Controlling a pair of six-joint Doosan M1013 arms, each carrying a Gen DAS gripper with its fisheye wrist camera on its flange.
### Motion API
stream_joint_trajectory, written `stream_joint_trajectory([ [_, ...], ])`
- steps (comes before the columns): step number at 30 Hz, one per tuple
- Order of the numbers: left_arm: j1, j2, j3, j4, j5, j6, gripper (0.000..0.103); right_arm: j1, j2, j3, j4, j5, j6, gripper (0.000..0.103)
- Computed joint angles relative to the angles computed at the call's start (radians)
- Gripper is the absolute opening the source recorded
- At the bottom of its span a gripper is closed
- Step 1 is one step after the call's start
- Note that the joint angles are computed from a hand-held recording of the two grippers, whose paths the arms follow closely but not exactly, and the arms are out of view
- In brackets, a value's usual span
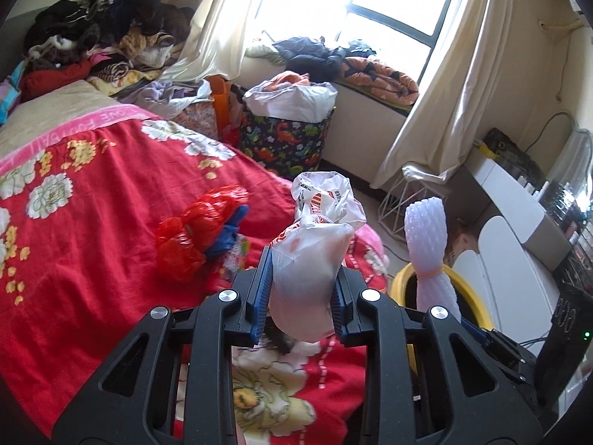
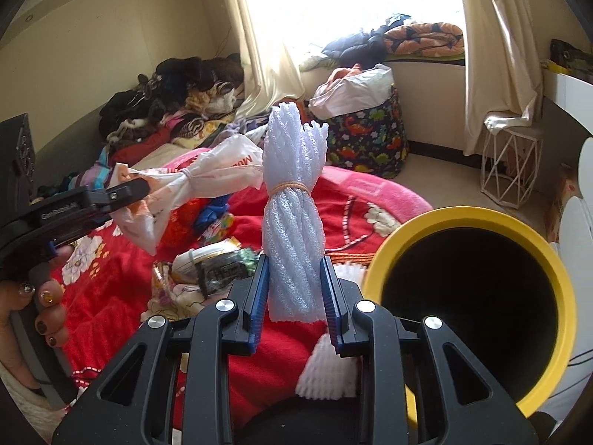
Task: Collect trash
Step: 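Carry both held items over the yellow bin and open both tools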
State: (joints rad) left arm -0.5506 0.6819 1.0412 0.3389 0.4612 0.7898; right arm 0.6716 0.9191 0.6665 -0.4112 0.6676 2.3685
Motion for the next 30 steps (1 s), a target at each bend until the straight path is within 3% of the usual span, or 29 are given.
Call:
stream_joint_trajectory([
  [12, -0.025, 0.006, -0.023, -0.087, -0.038, 0.131, 0.021, -0.011, -0.071, 0.131, -0.146, -0.033, 0.198, 0.026],
  [30, -0.056, 0.046, -0.091, -0.243, -0.019, 0.341, 0.021, -0.029, -0.146, 0.278, -0.285, 0.011, 0.435, 0.026],
])
